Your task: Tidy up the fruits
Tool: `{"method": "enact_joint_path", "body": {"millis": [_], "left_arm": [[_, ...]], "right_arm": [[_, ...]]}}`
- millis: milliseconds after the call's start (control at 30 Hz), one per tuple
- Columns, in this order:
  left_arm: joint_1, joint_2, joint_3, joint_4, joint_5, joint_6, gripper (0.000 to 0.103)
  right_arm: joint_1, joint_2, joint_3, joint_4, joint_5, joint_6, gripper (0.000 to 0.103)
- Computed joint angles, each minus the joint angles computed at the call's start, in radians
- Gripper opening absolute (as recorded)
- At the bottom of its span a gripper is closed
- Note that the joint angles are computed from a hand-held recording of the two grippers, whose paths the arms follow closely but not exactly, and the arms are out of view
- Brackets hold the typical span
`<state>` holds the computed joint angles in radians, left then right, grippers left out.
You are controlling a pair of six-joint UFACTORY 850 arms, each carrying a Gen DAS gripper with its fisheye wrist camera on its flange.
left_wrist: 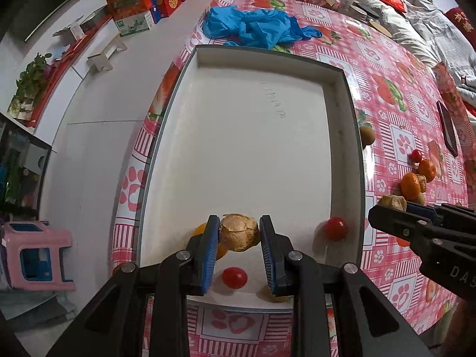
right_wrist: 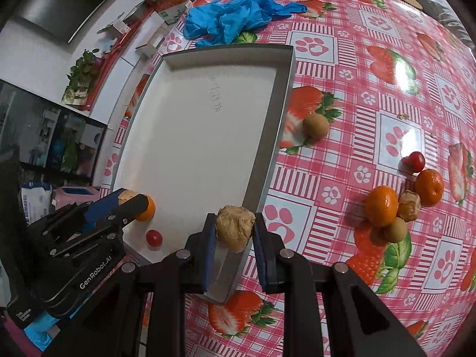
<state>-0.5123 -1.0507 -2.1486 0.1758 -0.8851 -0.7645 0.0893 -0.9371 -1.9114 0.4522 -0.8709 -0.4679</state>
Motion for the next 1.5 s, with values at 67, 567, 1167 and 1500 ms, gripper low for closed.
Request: {"method": "enact_joint_path", "body": {"millis": [67,567,1167,1500], "left_arm": [[-0.001,-0.004,-0.008,-0.002,-0.005,0.006,0.029],[-0.015,-0.068,-0.120,-0.020,-0.056,0.048,0.029],[-0.034,-0.127,-0.232,-0.029,-0.107,0.075,0.029],[-0.063,-0.216,-0.397,-0.091,-0.167,0.159,0.029]], "right_arm": [[0.000,-0.002,-0.002,-0.001,0.000,0.002,0.025],[-0.026,0.011,0.018,-0.006,0.011,0.016,0.025],[-0.057,0.038,0.070,-0.005,0.031,0.029,0.025],[-0.090,0.067,0.125,-0.042,0.054,0.072,0.025]]}}
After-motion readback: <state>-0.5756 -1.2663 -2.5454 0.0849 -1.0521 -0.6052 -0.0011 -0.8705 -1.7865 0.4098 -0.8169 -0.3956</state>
